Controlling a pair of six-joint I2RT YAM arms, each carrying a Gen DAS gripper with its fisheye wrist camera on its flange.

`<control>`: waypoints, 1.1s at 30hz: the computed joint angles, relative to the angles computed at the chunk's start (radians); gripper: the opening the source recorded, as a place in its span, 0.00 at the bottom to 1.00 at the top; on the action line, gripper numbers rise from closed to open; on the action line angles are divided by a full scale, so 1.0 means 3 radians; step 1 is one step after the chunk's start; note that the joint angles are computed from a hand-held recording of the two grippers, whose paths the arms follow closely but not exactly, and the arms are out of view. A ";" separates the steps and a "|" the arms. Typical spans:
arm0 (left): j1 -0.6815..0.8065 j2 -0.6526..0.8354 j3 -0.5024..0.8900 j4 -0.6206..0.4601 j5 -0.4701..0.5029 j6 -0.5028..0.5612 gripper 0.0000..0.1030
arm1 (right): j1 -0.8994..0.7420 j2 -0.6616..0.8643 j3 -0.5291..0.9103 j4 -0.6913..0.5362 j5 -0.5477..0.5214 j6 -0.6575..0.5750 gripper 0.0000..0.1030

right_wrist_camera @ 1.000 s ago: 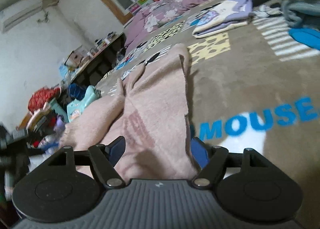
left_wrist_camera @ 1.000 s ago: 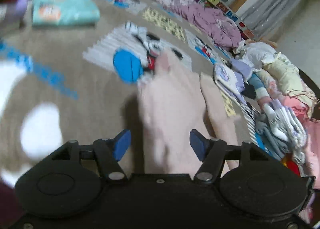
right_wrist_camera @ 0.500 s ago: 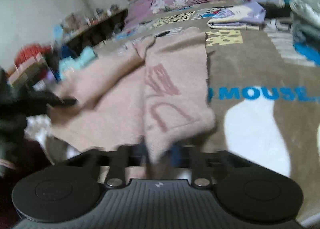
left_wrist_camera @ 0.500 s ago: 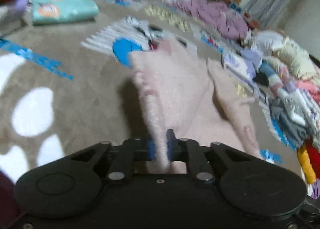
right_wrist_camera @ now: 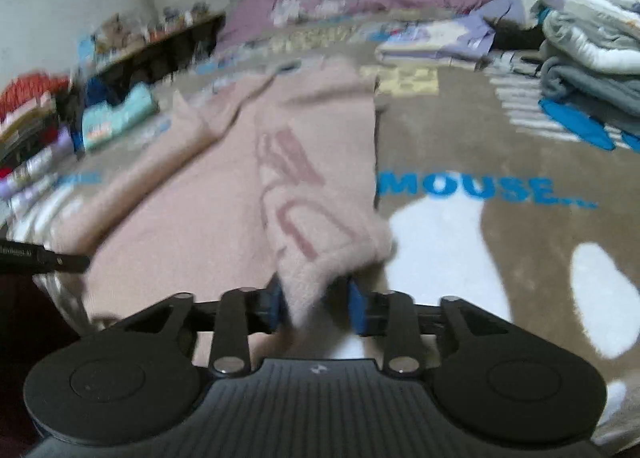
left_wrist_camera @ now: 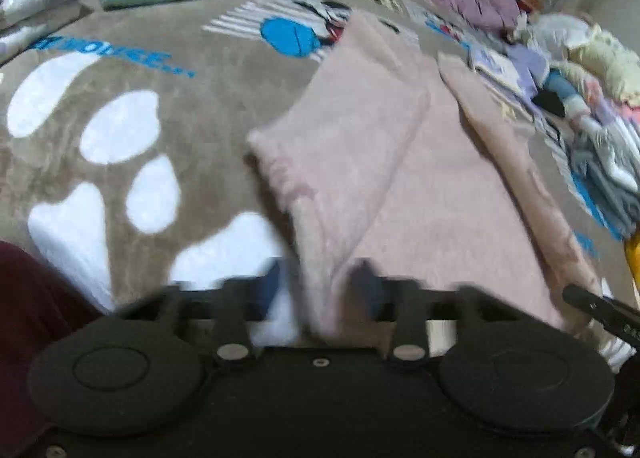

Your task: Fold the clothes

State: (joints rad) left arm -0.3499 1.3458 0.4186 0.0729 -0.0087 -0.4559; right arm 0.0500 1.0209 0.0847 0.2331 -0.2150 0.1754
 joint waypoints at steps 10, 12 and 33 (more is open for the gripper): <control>-0.0155 0.0083 0.0051 -0.0186 -0.0057 -0.0076 0.09 | -0.0237 0.0400 0.0002 0.0151 -0.0256 -0.0026 0.18; -0.0041 -0.0099 -0.0004 -0.0243 0.0069 -0.0115 0.23 | -0.0330 0.0119 -0.0072 0.0082 -0.0422 -0.0039 0.29; 0.0699 0.0356 0.0550 0.0266 0.0630 0.0368 0.52 | -0.1579 0.1998 0.0214 0.2430 -0.1562 0.0526 0.68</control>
